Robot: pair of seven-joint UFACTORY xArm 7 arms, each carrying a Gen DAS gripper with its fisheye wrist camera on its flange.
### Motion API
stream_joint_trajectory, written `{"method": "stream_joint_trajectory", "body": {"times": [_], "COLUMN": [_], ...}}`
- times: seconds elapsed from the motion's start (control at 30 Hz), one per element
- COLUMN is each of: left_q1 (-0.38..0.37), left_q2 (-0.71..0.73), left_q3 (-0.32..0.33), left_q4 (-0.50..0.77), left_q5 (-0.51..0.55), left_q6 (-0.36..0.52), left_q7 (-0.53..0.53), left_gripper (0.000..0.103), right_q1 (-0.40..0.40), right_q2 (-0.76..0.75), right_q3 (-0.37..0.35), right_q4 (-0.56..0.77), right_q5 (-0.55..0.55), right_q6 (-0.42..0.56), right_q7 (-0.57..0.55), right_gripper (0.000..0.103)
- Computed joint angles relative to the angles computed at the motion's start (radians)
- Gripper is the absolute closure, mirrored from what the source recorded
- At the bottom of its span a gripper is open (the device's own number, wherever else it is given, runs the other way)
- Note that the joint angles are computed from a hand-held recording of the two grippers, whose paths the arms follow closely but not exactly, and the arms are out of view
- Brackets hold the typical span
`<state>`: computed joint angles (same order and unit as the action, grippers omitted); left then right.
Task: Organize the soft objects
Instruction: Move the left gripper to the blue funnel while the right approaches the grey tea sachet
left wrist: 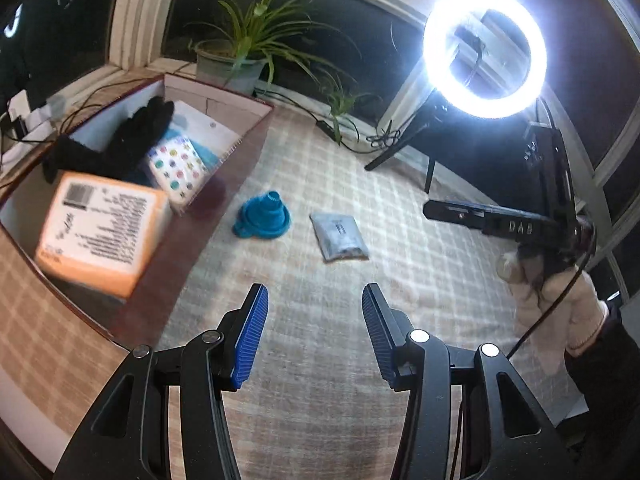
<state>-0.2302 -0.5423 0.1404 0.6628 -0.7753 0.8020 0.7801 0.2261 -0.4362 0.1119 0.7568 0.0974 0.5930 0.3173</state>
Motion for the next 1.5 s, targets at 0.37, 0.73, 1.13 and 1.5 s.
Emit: {"method": "stream_joint_trajectory", "body": {"times": [0.37,0.73,1.13,1.5], "left_q1": [0.016,0.017,0.007,0.009], "left_q2": [-0.052,-0.017,-0.003,-0.018], "left_q3": [-0.036,0.002,0.023,0.024], "left_q4": [-0.076,-0.057,-0.050,-0.057], "left_q5": [0.052,0.122,0.107,0.097], "left_q6": [-0.131,-0.199,-0.189,-0.168], "left_q7": [-0.126,-0.234,-0.241,-0.228], "left_gripper": [0.055,0.055,0.055,0.055], "right_q1": [0.062,-0.029,-0.044,-0.073], "right_q2": [0.280,0.655,0.776,0.633], "right_q3": [-0.114,0.008,0.057,0.068], "right_q4": [0.182,0.515,0.627,0.490], "right_q5": [0.369,0.414,0.330,0.478], "right_q6": [0.011,0.080,0.118,0.168], "right_q7": [-0.303,-0.374,-0.353,-0.427], "right_gripper": [0.074,0.079,0.079,0.079]}}
